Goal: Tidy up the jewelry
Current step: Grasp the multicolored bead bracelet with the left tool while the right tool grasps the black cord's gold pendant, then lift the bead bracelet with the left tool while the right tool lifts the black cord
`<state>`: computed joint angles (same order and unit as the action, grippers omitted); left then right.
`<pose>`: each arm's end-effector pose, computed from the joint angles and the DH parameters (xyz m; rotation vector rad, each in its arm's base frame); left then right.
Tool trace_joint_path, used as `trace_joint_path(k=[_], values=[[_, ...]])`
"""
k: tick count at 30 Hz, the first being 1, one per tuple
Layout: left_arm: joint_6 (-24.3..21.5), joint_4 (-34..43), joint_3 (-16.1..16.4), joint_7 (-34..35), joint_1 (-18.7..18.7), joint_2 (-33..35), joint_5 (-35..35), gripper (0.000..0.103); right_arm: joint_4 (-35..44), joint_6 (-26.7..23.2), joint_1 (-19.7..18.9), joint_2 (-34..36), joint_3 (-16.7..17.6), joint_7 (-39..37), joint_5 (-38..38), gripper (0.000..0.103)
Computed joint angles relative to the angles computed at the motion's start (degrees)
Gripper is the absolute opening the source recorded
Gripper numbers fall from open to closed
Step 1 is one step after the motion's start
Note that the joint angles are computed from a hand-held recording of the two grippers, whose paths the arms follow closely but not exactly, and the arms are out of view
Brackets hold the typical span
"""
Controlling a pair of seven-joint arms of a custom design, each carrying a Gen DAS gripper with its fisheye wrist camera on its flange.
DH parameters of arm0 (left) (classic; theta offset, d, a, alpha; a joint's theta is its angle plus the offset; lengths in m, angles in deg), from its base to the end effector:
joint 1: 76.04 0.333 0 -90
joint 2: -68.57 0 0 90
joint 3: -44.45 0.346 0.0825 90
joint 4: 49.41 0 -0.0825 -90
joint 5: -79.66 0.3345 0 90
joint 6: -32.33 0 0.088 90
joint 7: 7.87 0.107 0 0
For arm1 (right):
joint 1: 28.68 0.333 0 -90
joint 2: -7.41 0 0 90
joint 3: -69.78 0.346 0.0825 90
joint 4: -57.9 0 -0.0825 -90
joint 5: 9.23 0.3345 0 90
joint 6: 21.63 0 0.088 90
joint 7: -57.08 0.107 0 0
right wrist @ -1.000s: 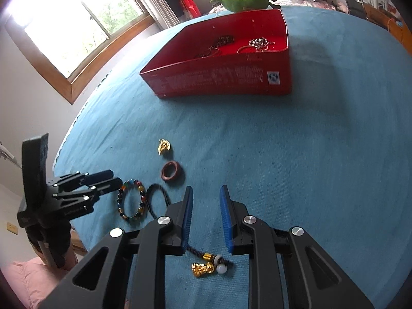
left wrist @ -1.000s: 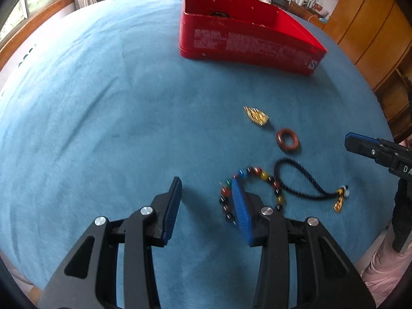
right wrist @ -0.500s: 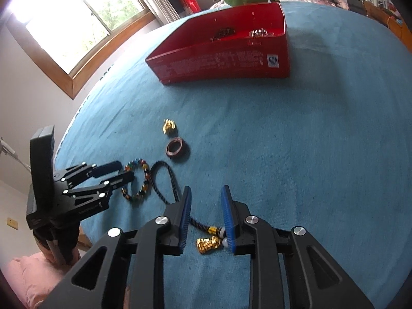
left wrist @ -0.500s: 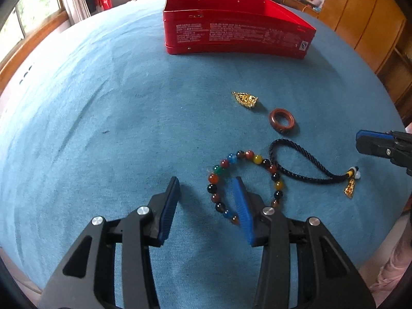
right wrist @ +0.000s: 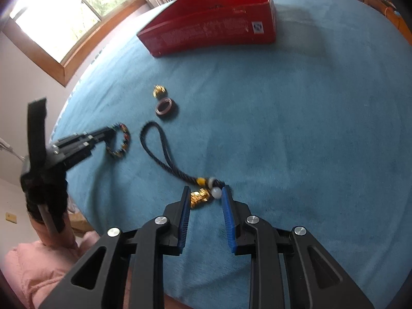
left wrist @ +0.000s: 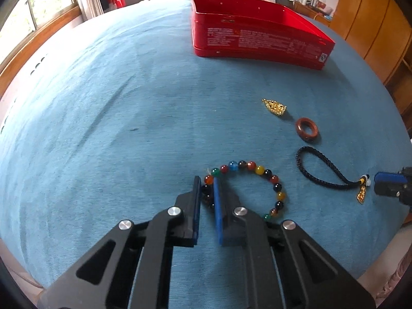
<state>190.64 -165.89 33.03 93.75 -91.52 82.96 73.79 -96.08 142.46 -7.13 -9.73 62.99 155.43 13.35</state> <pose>0.5406 -0.2595 0.4391 -1.3757 2.5102 -0.6537 0.3833 0.0772 0.4411 -1.6188 2.0744 -0.0823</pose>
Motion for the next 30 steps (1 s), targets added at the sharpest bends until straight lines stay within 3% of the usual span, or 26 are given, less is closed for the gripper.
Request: trace_joint_path(k=[10, 13, 15, 19, 26, 30], values=[[2.07, -0.18, 1.71, -4.5, -2.03, 0.57, 4.21, 0.011, 1.17, 1.47, 3.18, 3.61, -1.82, -8.48, 8.59, 0.026], [2.68, -0.35, 1.57, -5.42, -2.09, 0.65, 4.54, 0.01, 1.73, 1.83, 1.95, 4.29, -0.82, -9.35, 9.39, 0.016], [2.6, -0.1, 1.11, -5.13, -1.66, 0.84, 3.9, 0.009, 2.3, 2.1, 3.42, 4.81, -2.17, -13.18, 14.17, 0.009], [3.63, -1.75, -0.13, -2.65, -0.2, -0.02, 1.32, 0.008, 2.48, 1.93, 1.78, 4.35, -0.52, -13.53, 15.17, 0.008], [-0.34, 0.03, -3.73, 6.25, 4.12, -0.12, -9.84, 0.007, 2.36, 2.89, 2.79, 2.11, -1.58, -18.04, 21.48, 0.008], [-1.16, 0.56, -3.88, 9.98, 4.8, -0.72, -14.26, 0.006, 2.13, 3.41, 3.37, 0.72, -2.42, -19.2, 23.17, 0.007]])
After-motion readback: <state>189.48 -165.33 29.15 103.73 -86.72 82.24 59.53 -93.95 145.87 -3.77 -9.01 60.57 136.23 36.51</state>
